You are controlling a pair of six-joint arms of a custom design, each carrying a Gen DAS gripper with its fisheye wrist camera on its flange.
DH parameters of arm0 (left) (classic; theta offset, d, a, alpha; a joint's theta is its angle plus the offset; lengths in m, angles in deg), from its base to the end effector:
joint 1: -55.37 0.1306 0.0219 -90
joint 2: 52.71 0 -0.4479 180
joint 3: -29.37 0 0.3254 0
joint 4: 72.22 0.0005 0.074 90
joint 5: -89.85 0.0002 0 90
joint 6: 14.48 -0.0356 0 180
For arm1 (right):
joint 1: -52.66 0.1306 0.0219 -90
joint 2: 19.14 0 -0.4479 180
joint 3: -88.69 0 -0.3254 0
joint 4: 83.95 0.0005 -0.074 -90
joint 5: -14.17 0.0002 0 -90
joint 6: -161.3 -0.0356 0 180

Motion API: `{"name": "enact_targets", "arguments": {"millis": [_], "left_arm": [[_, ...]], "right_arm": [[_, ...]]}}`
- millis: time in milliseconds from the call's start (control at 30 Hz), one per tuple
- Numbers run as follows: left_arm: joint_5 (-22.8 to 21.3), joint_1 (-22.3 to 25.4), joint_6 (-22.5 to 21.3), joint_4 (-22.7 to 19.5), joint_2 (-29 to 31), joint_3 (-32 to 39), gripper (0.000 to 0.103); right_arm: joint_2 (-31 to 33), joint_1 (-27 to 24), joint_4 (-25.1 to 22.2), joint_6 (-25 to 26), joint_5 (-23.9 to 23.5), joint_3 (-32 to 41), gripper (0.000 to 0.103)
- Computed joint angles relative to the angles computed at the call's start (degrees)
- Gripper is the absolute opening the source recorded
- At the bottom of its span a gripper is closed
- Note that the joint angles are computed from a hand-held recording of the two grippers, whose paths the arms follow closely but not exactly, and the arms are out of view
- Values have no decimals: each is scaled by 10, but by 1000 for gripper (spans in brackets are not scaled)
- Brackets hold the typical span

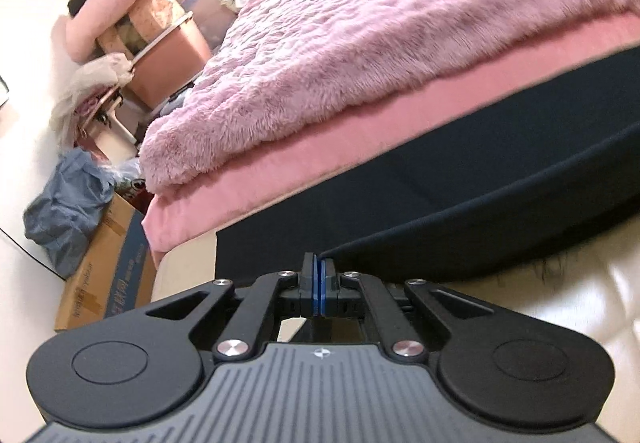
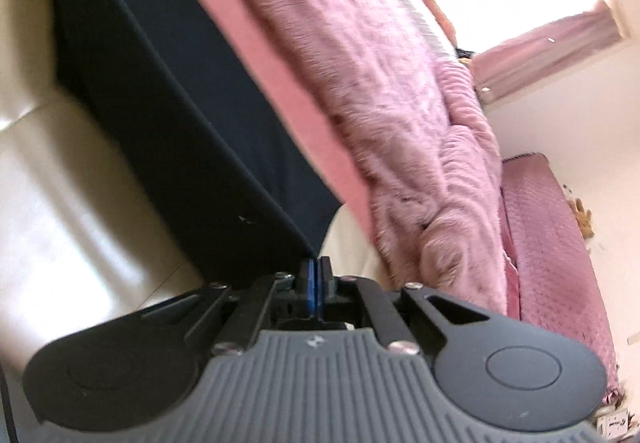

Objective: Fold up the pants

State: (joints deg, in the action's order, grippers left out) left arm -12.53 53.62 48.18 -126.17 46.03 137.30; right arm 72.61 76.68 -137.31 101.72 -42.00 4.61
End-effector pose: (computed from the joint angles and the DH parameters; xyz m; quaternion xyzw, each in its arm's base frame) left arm 0.4883 -0.0078 0.5485 0.1903 0.8987 0.1817 0.3508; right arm 0.3989 0.1555 0.5234 -0.3200 0.8438 -0.2909 0.3178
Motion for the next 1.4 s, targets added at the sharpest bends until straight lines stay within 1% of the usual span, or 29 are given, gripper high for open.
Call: {"name": "enact_targets", "arguments": {"millis": [133,167,300,400,467,567,633,700,800,967,1067,1100,1200,1267,1333,1400], "left_arm": [[-2,-5,38,-49,63,99,1],[-7,-8,42,-55,75,116,1],[-33,-20,41,-86,142,201,1],[-44,-24,43,-110,190,255,1],[-47,-25,47,-119,217,279,1],[-56,-27,47,-122,245,294,1],[-59,-28,43,-117,258,296,1],[-63,-29,35,-99,263,283,1],[-64,-29,35,-80,270,271,1],[-52,-24,46,-66,275,253,1],[-47,-22,53,-62,267,247,1],[-45,-22,59,-65,263,249,1],[-33,-21,75,-105,266,294,0],[-36,-23,74,-135,284,337,0],[-42,-26,68,-151,304,368,0],[-45,-26,69,-159,321,387,0]], "right_arm": [[48,-18,8,2,6,55,0],[60,-23,10,2,6,68,0],[121,-45,8,-16,1,134,0],[170,-59,-2,-38,-12,184,0],[200,-71,-10,-53,-25,211,0],[245,-82,-13,-56,-38,237,0],[266,-85,-15,-59,-44,244,0],[287,-90,-14,-59,-50,256,0],[304,-94,-12,-59,-56,265,0],[328,-98,-22,-57,-65,281,0],[328,-98,-15,-60,-64,274,0],[324,-96,-10,-62,-62,269,0],[308,-96,-1,-69,-63,258,0],[299,-98,-5,-80,-68,255,0],[300,-101,-12,-91,-74,263,0],[308,-103,-20,-98,-74,272,0]]}}
